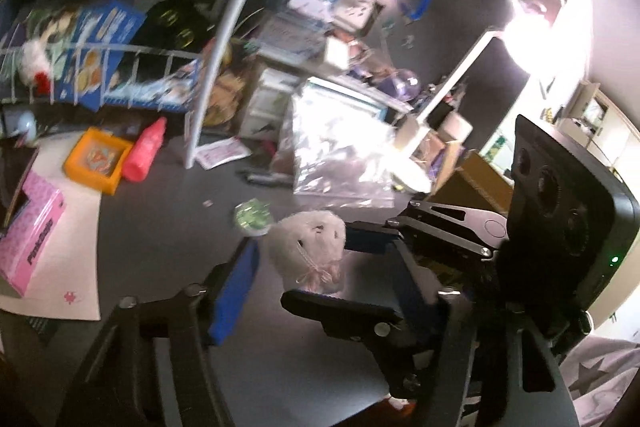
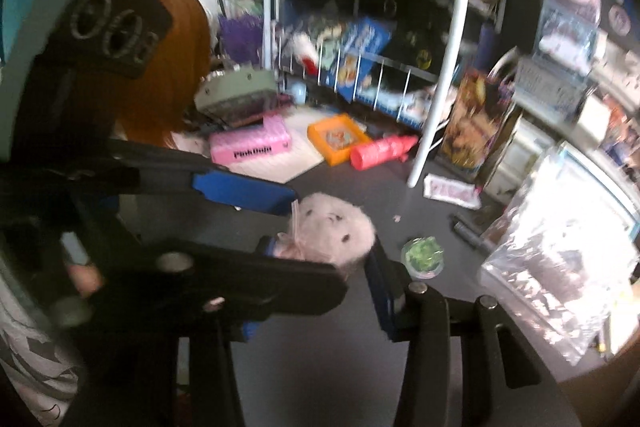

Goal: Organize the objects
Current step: 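Grasp the pink plush with the right tool, then carry the pink plush over the box with the right tool, then lower the pink plush into the box and open the right tool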

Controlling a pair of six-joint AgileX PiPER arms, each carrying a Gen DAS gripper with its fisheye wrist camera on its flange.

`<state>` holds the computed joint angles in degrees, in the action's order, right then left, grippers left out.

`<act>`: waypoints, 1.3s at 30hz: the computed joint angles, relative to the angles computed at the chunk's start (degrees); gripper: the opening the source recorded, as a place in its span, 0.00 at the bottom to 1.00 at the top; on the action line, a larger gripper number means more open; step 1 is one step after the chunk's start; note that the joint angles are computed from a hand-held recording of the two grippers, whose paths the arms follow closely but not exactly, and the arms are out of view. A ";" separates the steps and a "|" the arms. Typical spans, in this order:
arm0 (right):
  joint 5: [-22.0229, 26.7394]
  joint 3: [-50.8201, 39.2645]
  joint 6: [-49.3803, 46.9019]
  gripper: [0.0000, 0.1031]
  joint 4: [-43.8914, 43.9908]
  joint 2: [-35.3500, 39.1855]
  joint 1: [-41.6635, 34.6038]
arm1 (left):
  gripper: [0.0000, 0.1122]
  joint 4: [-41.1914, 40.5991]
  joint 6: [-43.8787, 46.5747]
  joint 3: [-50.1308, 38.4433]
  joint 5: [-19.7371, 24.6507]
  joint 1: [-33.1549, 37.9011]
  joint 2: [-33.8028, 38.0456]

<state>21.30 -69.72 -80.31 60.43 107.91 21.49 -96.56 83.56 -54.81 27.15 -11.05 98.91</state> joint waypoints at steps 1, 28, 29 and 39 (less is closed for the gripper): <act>-0.41 1.57 -1.75 0.40 1.43 -1.73 -0.29 | 0.46 0.08 -0.13 -0.17 -0.26 -0.73 -0.49; 12.08 13.07 -16.92 0.40 9.70 -21.91 -33.32 | 0.26 60.15 -59.14 -49.72 2.30 -25.82 19.58; 13.04 12.90 -17.27 0.40 9.75 -21.79 -34.89 | 0.26 61.28 -60.37 -51.89 3.35 -26.16 20.78; 16.68 10.25 -17.27 0.43 8.70 -17.95 -42.68 | 0.30 72.44 -72.59 -75.65 15.74 -29.31 34.05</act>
<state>37.98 -59.47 -97.57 69.13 89.96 -21.20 -24.12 10.97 -130.46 42.89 -40.36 132.96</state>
